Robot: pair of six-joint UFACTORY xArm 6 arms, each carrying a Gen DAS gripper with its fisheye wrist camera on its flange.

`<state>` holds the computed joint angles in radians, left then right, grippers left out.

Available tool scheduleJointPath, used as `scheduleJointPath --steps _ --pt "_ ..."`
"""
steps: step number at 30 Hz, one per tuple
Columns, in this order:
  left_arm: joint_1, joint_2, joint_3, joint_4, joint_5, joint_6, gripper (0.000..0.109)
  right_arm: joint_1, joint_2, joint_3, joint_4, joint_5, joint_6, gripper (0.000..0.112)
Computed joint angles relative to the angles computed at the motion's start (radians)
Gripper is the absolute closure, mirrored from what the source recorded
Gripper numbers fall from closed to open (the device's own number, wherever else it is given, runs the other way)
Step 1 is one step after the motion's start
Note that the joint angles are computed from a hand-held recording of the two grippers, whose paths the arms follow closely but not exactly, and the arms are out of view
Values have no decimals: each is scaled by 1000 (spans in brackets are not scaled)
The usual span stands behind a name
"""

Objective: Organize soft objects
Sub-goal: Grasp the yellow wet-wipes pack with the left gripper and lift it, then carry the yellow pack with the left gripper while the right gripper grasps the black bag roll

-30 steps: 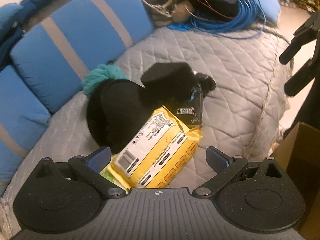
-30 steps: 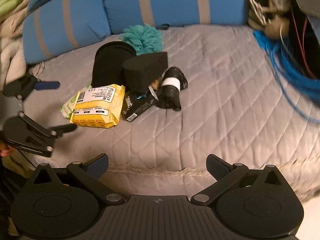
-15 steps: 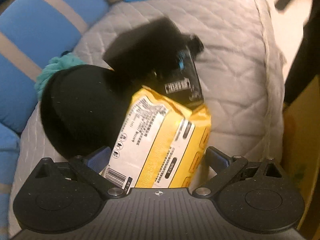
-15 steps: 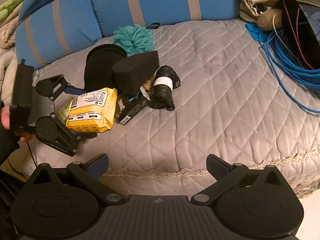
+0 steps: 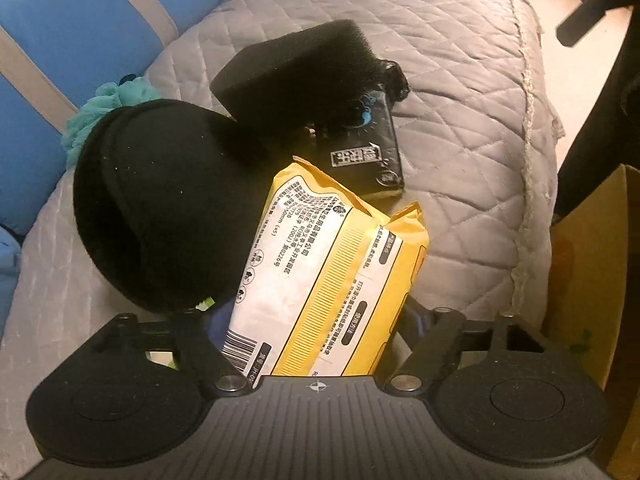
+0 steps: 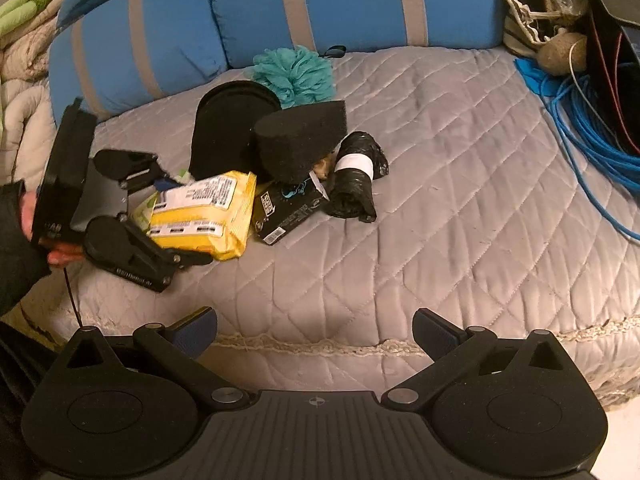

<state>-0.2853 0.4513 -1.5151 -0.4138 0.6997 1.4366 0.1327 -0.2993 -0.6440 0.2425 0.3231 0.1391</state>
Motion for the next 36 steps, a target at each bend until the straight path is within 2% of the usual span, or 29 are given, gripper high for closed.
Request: scheduleJointPath --steps 7,10,15,19,24,25,29,33,36 --pt "-4 -112 151 14 -87 -32 34 2 -1 7 37 -22 -7 9" --pt "0 -176 223 -10 -114 -56 34 2 -6 12 10 -34 11 9" --pt "9 -273 311 -81 -135 -156 34 -7 -6 14 -63 -46 90 9" --pt "30 -353 361 -168 -106 -241 34 -8 -2 11 -116 -45 136 9" --pt "47 -459 446 -240 -126 -345 34 0 -4 11 -198 -32 158 9" --pt "52 -471 447 -235 -95 -370 34 -1 -7 13 -218 -30 166 9" --pt "51 -546 525 -230 -151 -488 34 -12 -19 25 -293 -26 209 9" --pt "54 -590 586 -220 -199 -621 34 -22 -32 51 -271 -44 185 9" --pt "78 -606 605 -290 -184 -618 34 -29 -38 82 -212 -108 123 9"
